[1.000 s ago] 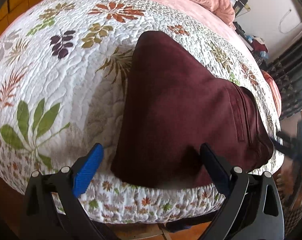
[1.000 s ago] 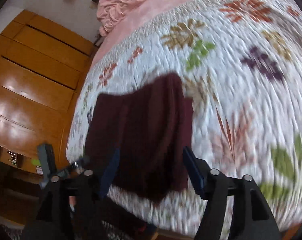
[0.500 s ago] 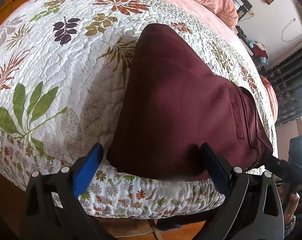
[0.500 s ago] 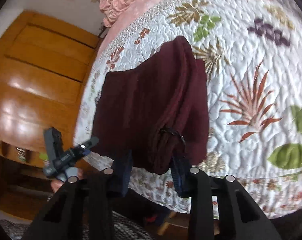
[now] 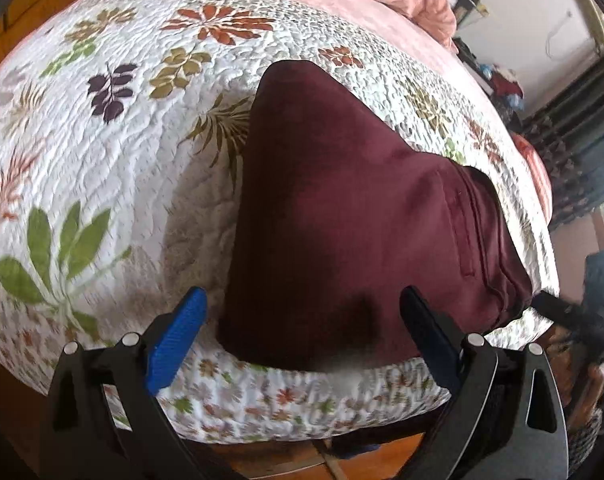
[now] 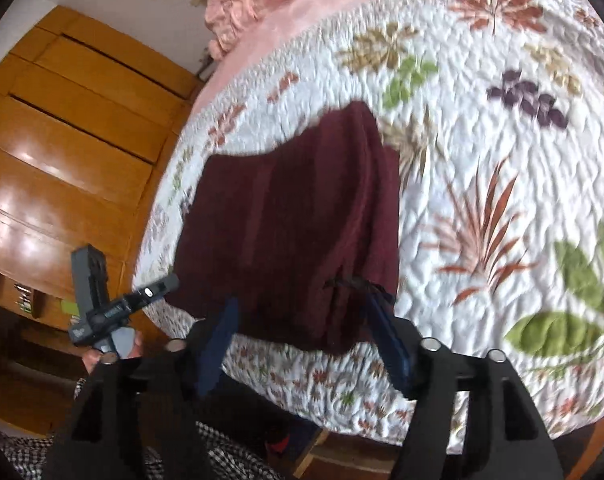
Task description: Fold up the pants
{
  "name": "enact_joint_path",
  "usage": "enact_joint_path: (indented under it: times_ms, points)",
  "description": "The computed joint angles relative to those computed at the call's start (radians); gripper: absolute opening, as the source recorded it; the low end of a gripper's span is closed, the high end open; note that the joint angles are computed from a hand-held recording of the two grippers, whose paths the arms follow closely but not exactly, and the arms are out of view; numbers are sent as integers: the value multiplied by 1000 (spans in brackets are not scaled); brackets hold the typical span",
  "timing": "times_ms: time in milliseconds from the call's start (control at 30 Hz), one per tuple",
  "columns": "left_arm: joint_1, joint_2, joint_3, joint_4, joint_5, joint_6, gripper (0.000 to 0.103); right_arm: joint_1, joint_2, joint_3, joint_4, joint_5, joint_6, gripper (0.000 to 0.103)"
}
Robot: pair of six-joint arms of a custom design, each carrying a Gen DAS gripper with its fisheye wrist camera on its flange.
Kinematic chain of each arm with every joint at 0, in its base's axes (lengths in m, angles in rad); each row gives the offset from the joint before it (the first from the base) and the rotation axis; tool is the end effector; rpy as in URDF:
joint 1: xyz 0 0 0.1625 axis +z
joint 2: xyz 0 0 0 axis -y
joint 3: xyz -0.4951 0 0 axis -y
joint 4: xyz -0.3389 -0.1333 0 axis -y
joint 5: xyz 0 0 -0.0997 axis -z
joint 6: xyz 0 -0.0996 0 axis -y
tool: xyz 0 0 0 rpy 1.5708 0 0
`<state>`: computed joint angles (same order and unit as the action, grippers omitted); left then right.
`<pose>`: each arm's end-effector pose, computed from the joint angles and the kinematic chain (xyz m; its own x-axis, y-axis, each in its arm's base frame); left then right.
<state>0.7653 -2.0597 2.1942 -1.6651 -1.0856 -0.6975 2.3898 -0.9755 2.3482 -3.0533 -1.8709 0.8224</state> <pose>-0.0193 -0.2678 0.4621 -0.9222 0.0543 -0.3830 0.1674 0.9486 -0.2685 0.4025 -0.2341 0.1565 -0.9921 0.0377 0.1196 0.0014 0.9571 -0.2899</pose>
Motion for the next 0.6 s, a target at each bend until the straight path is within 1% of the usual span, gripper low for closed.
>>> enact_joint_path:
  times_ms: [100, 133, 167, 200, 267, 333, 367, 433, 533, 600]
  points:
    - [29, 25, -18, 22, 35, 26, 97, -36, -18, 47, -85, 35, -4, 77]
    - [52, 30, -23, 4, 25, 51, 97, -47, -21, 53, -99, 53, -6, 82]
    - [90, 43, -32, -23, -3, 88, 97, -65, -21, 76, -139, 77, -8, 86]
    - [119, 54, -37, -44, -29, 116, 97, -80, -17, 90, -170, 95, -11, 86]
    - [188, 85, -48, -86, -89, 180, 97, -126, 2, 134, -268, 162, -24, 87]
    - [273, 128, -63, -128, -165, 251, 97, -156, 22, 154, -317, 191, -36, 87]
    - [314, 151, -71, -145, -207, 280, 97, -167, 36, 163, -343, 192, -55, 87]
    - [358, 177, -76, -164, -250, 301, 97, -179, 47, 165, -343, 195, -65, 88]
    - [410, 215, -80, -196, -306, 338, 97, -209, 71, 177, -376, 233, -99, 88]
    - [450, 244, -81, -212, -382, 376, 95, -229, 89, 174, -384, 253, -119, 88]
